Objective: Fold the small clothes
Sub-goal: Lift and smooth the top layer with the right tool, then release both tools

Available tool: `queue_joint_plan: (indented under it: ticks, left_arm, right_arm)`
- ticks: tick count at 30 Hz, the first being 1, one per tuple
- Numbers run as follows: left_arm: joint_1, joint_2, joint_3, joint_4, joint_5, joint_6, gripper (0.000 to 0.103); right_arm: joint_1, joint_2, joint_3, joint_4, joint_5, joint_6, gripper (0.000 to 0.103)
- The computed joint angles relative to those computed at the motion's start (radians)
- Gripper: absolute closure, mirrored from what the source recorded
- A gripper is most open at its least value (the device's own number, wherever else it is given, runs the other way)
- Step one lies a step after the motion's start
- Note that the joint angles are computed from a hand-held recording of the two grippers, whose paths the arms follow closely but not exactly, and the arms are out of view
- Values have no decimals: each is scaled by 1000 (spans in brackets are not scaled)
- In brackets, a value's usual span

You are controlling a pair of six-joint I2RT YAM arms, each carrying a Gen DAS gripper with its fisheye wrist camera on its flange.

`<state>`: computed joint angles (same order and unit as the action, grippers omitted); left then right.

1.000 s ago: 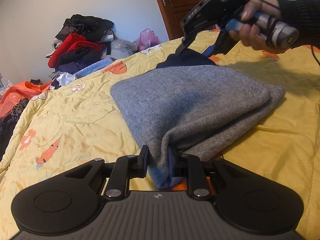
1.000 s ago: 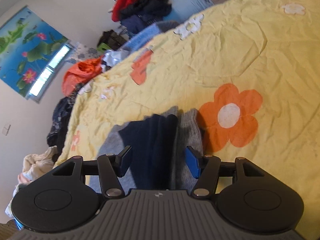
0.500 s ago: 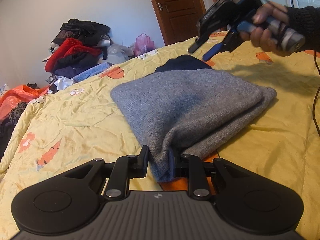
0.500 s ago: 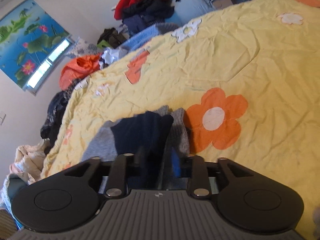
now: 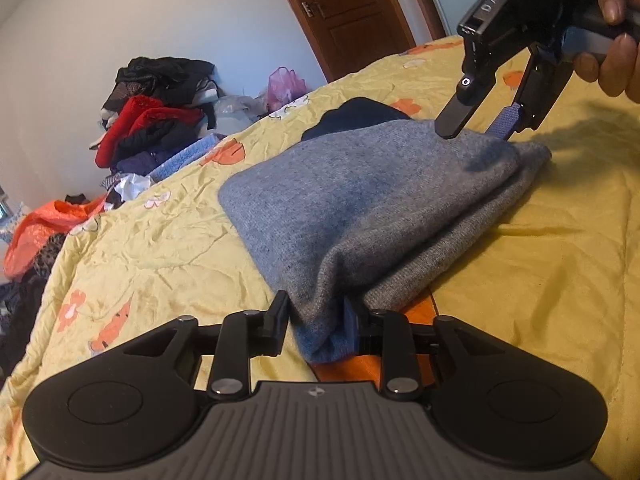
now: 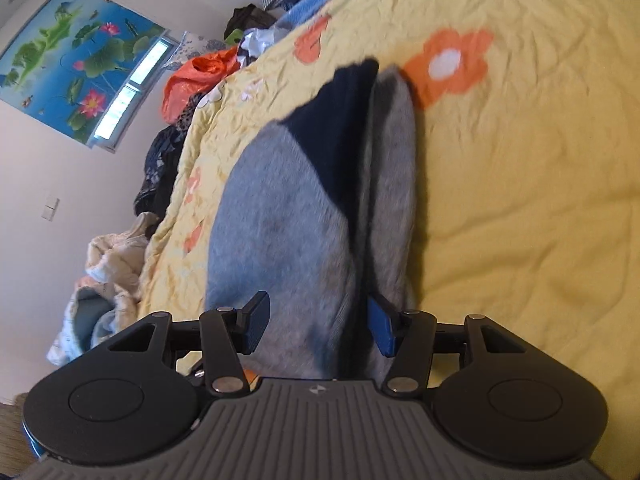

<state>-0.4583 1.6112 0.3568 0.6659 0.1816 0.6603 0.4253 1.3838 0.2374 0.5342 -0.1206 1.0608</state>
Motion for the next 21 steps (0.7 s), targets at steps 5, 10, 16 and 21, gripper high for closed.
queue_joint_plan:
  ticks: [5, 10, 16, 21]
  left_arm:
    - [-6, 53, -5, 83, -13, 12, 53]
    - [-9, 27, -1, 56, 9, 47, 52]
    - [-22, 48, 4, 96, -34, 28, 32]
    - [-16, 43, 25, 94, -43, -64, 96]
  right_arm:
    - [74, 76, 32, 25, 4, 12, 50]
    - [85, 66, 28, 40, 26, -8, 89]
    - [18, -184, -1, -14, -22, -42, 89]
    - [-14, -227, 30, -74, -57, -73, 89]
